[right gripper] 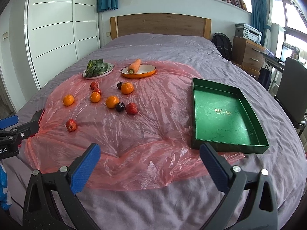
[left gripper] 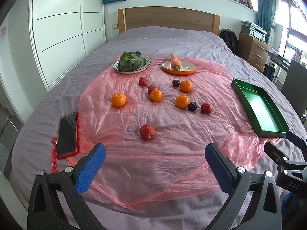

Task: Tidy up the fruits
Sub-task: 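Move both tools toward the fruits on the pink plastic sheet, then grasp a red apple with the left tool while the right tool grasps another red apple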

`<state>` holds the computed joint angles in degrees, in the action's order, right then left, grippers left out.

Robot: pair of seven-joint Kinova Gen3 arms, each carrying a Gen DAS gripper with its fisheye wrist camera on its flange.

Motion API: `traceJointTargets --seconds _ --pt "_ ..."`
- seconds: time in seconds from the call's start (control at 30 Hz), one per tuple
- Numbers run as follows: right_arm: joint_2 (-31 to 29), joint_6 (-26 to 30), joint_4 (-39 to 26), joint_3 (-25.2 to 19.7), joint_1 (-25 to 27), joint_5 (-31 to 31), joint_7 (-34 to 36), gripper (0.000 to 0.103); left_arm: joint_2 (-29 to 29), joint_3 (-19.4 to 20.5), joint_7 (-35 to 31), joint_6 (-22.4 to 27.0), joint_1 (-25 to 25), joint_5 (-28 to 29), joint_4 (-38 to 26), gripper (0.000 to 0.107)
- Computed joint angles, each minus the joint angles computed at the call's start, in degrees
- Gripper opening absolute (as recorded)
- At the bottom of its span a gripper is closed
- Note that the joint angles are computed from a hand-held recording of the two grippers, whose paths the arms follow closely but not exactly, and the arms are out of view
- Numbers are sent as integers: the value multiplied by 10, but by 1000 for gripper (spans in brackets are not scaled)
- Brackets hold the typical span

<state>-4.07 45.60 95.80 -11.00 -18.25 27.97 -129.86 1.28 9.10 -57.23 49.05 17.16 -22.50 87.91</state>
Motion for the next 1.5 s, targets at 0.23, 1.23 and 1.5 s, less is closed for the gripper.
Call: traceJointTargets --seconds 0.23,1.23,1.5 --pt "2 -12 4 8 6 -13 16 103 17 -3 -9 6 3 2 -10 102" --pt "170 -45 -150 52 51 -291 387 103 117 -50 -118 -49 -60 161 -47 79" --pt "270 34 -271 47 82 -362 471 103 162 -54 -142 -48 -77 208 -68 65"
